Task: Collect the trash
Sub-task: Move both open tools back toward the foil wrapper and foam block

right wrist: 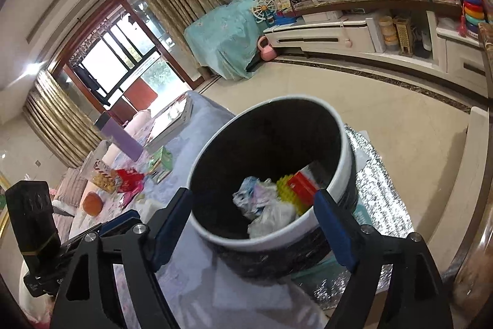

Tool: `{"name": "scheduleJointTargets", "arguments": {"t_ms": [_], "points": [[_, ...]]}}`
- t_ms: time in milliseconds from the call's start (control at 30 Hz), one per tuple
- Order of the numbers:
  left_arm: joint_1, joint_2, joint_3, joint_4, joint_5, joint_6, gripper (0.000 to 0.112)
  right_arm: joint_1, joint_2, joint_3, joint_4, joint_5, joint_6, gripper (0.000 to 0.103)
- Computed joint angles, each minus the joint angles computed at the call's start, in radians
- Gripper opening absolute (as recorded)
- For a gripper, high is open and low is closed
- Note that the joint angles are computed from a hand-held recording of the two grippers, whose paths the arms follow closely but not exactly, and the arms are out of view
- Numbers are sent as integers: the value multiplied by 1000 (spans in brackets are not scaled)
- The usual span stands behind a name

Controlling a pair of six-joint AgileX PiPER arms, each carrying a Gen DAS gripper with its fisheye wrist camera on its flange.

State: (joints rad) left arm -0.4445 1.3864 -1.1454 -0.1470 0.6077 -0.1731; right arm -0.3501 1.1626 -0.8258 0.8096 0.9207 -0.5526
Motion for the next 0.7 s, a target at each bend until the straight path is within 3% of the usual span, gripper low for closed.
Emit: {"name": "scheduleJointTargets", "arguments": {"t_ms": [400,700], "points": [[200,-300,228,-134,100,125,49,219,-96,88,-53,-81,149,83],[380,-340,260,-228,195,251,49,444,-117,117,-129,-185,294,83]]}}
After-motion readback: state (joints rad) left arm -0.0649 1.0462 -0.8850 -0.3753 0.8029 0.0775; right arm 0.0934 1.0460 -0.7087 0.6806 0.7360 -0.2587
